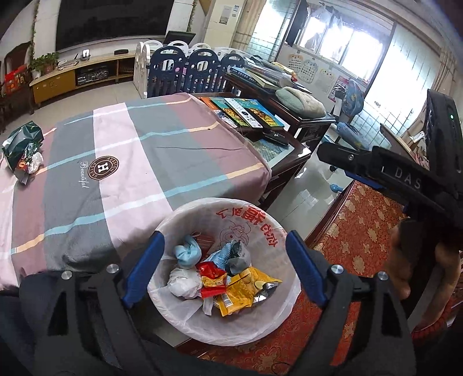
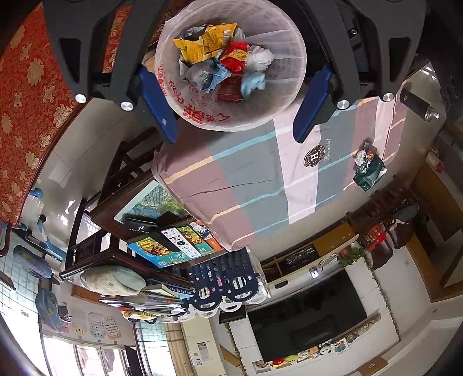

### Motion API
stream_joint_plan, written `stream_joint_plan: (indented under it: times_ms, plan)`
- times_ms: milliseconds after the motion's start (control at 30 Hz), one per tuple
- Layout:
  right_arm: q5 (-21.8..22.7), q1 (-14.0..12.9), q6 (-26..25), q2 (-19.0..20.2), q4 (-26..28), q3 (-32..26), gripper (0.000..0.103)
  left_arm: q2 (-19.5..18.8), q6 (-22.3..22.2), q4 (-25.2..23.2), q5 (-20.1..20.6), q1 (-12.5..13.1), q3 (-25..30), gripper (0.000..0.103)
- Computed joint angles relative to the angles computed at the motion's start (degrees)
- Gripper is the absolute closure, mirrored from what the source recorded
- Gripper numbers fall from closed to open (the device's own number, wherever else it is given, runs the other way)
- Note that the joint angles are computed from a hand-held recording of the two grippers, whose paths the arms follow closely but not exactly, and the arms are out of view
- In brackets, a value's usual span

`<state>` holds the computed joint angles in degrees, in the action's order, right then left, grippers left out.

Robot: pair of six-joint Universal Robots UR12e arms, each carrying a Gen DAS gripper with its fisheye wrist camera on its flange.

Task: Collect trash
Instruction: 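Carry both items over the wastebasket and open both tools to drop them, then move both tools back to the remaining trash on the table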

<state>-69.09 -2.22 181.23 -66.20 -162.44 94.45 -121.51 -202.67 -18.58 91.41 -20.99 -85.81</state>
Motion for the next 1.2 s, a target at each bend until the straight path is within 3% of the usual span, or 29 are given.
stream_joint_plan:
  times_ms: [200,933,1200]
  plan:
    - [0.26,0.02,-0.32,0.17,0.98,-0.26,0.023,0.47,-2.85,-0.7,1.9,0.4,-0.57,0.015]
    - [0.29,3.28,-4.99,0.64,5.25,-1.58,0.023,5.29,-19.85,-2.36,13.01,4.44,-7.67,0.013]
    - [4.19,6.27,-6.01,3.35,9.42,-5.6,0.023,6.97,-23.46,-2.51,17.81,5.82,-10.8,0.012]
